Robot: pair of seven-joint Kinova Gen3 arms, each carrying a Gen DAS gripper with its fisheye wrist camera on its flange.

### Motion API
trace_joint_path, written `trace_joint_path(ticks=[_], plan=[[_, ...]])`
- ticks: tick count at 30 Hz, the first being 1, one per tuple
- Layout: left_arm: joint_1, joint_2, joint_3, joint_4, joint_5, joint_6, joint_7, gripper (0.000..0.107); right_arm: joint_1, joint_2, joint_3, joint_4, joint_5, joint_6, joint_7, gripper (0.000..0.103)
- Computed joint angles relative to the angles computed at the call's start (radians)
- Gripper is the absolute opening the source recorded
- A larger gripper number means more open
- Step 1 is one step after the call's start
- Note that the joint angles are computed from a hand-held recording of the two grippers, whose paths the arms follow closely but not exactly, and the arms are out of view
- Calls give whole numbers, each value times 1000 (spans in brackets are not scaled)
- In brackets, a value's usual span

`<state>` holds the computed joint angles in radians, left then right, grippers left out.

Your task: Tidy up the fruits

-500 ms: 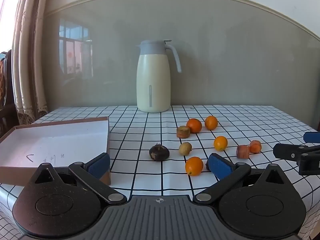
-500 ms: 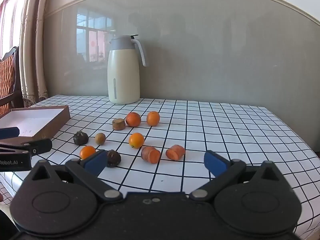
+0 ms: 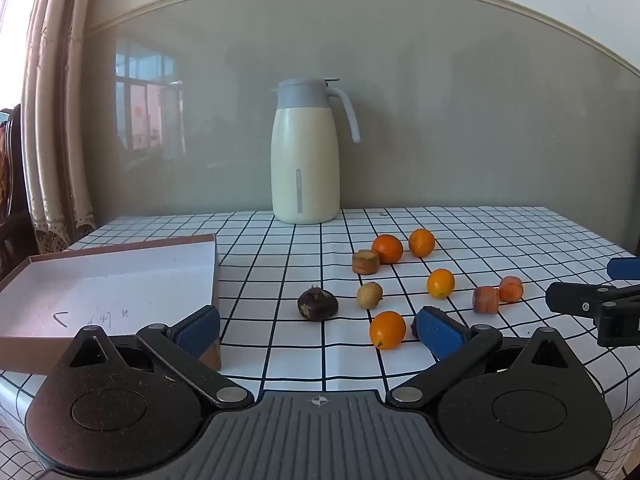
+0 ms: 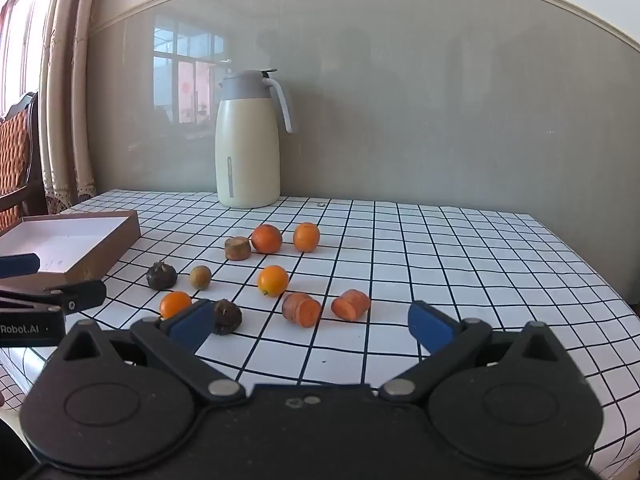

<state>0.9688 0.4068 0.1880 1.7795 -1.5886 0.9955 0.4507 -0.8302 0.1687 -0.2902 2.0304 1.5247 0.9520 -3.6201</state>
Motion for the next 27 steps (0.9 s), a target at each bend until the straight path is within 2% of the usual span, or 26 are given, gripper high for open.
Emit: trace_joint_path(ticks=[27], plan=[[-3,-4,2,1,0,-4,-5,103,-11,7,1,-11,-14,14,15,97]])
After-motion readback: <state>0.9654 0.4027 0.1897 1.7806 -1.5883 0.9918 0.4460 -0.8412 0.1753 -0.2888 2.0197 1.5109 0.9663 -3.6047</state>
